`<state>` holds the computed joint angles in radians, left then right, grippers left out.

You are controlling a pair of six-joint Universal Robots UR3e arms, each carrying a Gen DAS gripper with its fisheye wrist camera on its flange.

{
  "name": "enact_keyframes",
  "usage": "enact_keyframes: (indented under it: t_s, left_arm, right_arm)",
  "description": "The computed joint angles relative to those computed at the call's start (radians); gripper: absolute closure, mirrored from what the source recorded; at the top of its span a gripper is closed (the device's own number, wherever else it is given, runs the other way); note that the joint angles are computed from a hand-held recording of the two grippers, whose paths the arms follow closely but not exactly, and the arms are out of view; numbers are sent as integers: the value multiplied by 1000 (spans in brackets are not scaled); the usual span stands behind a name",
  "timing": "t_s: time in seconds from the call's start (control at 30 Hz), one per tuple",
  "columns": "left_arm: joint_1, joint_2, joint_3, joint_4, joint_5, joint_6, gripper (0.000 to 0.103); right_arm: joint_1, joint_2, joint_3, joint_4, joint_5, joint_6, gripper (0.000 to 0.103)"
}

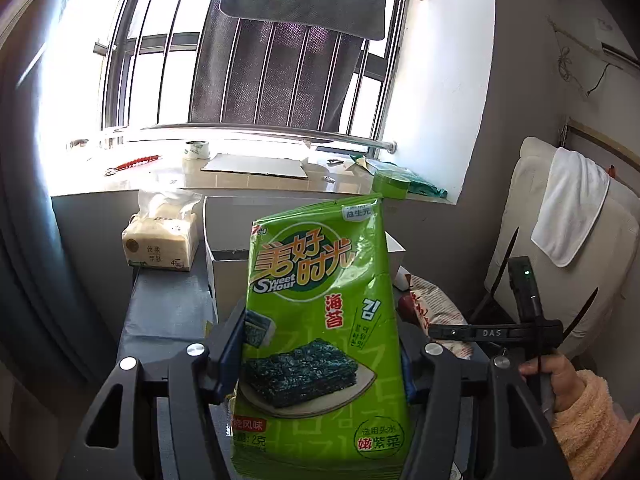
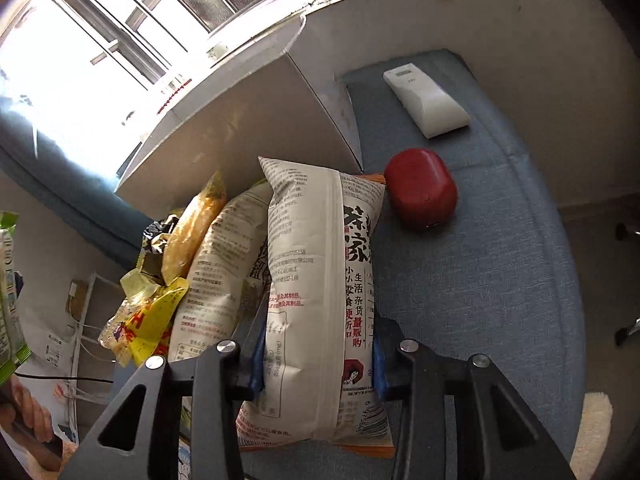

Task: Organize snacks
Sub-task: 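Grasp green seaweed packet with left tool while right tool grasps white rice-cracker bag, drop both into box, then grasp clear jelly cup with left tool while right tool grasps black snack bag, place both in box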

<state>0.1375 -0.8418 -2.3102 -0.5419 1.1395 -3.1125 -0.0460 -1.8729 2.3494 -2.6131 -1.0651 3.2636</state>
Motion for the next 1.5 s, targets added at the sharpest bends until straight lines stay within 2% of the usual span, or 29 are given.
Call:
enact_keyframes:
  t_s: [0.07, 0.13, 0.2, 0.23, 0.27, 0.4, 0.63, 0.73, 0.77, 0.8, 0.83, 0.87, 0.9, 0.93, 1.03, 1.1, 1.3, 1.33, 1.4, 1.5]
  left_arm:
    - [-6, -91, 26, 68, 7, -13, 38]
    - [-10, -206, 67, 156, 13, -33, 38]
    - [-19, -334, 154, 195, 26, -54, 38]
    - [-18, -398, 200, 216, 24, -71, 38]
    - [-21, -464, 259, 217, 19, -79, 38]
    - [-87, -753, 555, 193, 126, -120, 38]
    - [-161, -1141, 1039, -1, 239, -131, 37]
    - [-184, -1265, 1207, -96, 301, -123, 29]
    - [-183, -1300, 1262, -144, 303, -116, 14]
    - [-185, -1328, 1311, -199, 316, -111, 6]
    - [-187, -1336, 1320, -220, 335, -115, 0]
    - [-185, -1328, 1301, -219, 345, -119, 0]
    - [-181, -1310, 1261, -198, 350, -122, 0]
    - [-176, -1288, 1217, -172, 351, -118, 0]
    - [-152, -1217, 1106, -123, 330, -105, 0]
    - [-137, -1144, 987, -27, 317, -107, 0]
    - [-87, -833, 565, 262, 205, -49, 0]
    - [-89, -775, 502, 280, 208, -37, 0]
    - [-87, -642, 394, 233, 203, -25, 0]
    - [-43, -409, 190, 193, 130, -29, 0]
  right_arm:
    - [-45, -120, 16, 37, 60, -19, 61]
    - [-54, -167, -21, 37, 83, -6, 61]
    - [-7, -103, -136, 3, 47, 47, 61]
    - [-7, -68, -206, 14, 51, 37, 61]
    - [26, -7, -279, -10, 26, 46, 61]
    - [121, 226, -565, -35, -55, 94, 61]
    - [211, 687, -1168, 260, -170, 86, 61]
    - [232, 833, -1360, 366, -213, 82, 60]
    - [232, 877, -1418, 403, -210, 87, 58]
    - [227, 912, -1455, 424, -199, 99, 56]
    - [220, 941, -1481, 432, -184, 115, 47]
    - [215, 960, -1499, 442, -174, 131, 22]
    - [212, 963, -1496, 441, -175, 139, 9]
    - [210, 944, -1453, 402, -180, 142, 0]
    - [221, 881, -1345, 292, -217, 121, 0]
    - [224, 832, -1280, 234, -223, 116, 0]
    - [213, 591, -996, 80, -180, 63, 0]
    - [216, 539, -932, 50, -185, 53, 0]
    - [226, 430, -803, -3, -196, 43, 0]
    - [239, 258, -593, -69, -201, 25, 0]
